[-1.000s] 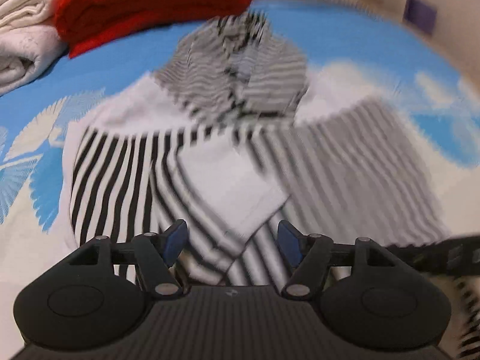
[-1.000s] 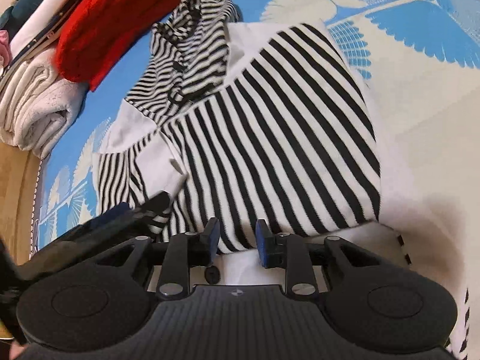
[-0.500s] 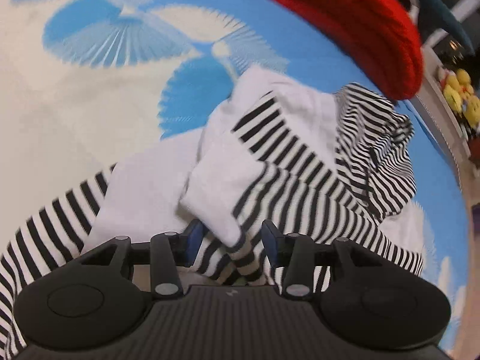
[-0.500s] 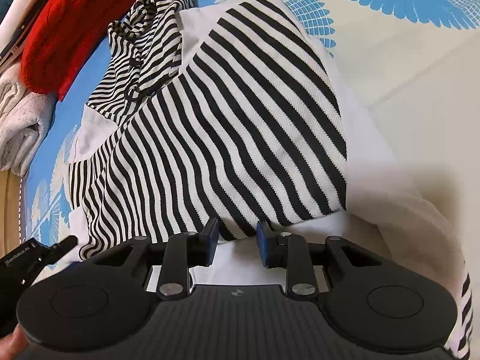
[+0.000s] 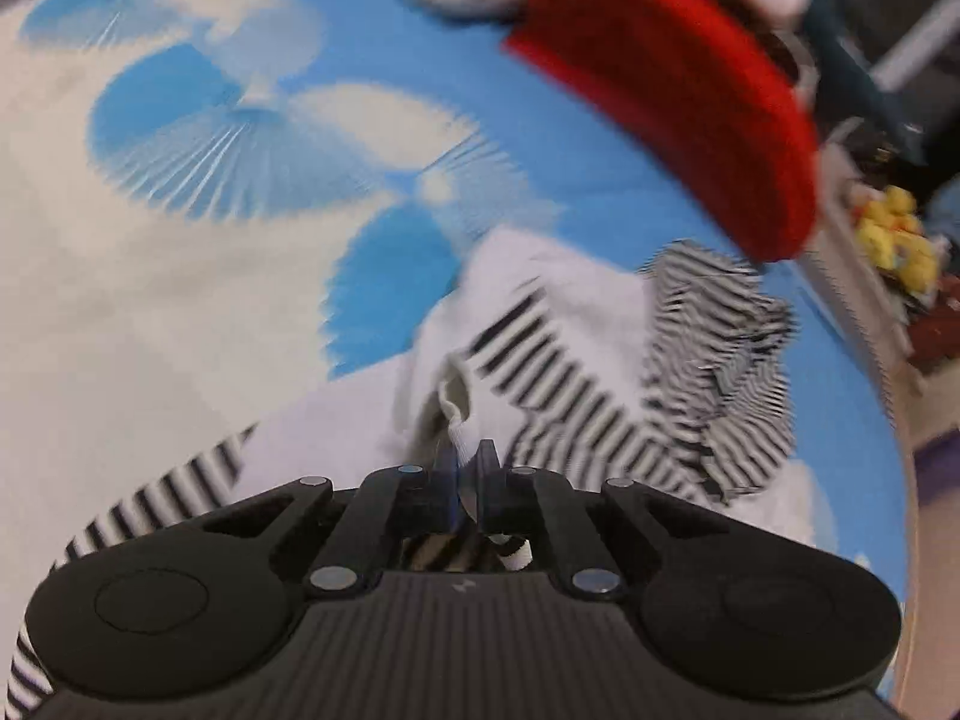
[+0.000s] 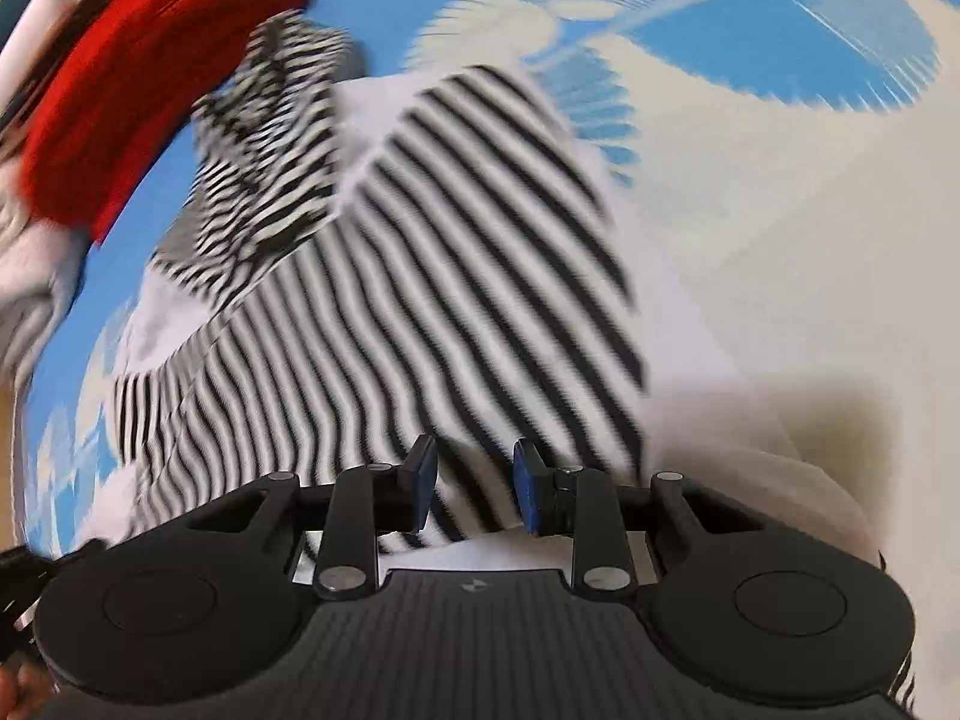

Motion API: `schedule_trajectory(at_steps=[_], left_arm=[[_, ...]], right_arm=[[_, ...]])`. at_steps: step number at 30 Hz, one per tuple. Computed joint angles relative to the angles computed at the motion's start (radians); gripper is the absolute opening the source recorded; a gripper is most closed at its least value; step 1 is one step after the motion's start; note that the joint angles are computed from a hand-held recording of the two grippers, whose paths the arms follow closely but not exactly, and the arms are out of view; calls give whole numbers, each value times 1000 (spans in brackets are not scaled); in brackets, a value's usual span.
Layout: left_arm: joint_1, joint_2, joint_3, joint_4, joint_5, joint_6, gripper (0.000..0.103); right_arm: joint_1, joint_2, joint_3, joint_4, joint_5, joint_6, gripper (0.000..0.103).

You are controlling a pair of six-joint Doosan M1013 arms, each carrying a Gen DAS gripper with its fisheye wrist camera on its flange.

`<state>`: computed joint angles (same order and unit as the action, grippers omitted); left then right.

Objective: Fold small clothes

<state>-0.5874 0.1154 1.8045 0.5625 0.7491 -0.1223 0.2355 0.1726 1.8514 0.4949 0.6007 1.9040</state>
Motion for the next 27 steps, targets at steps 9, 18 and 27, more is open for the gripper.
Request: schedule_trajectory(at_steps=[9,18,27], left_arm=[[-35,55,-83,43,214,141,25],[9,100,-77,-294,123,390,32],[-31,105,-111,-179,153,412,42]], right_arm=[[22,-16,3,-161,-51,73,30],[-25,7,18,7,-13,3,38],[10,-26,12,-170,-86,-8,42]])
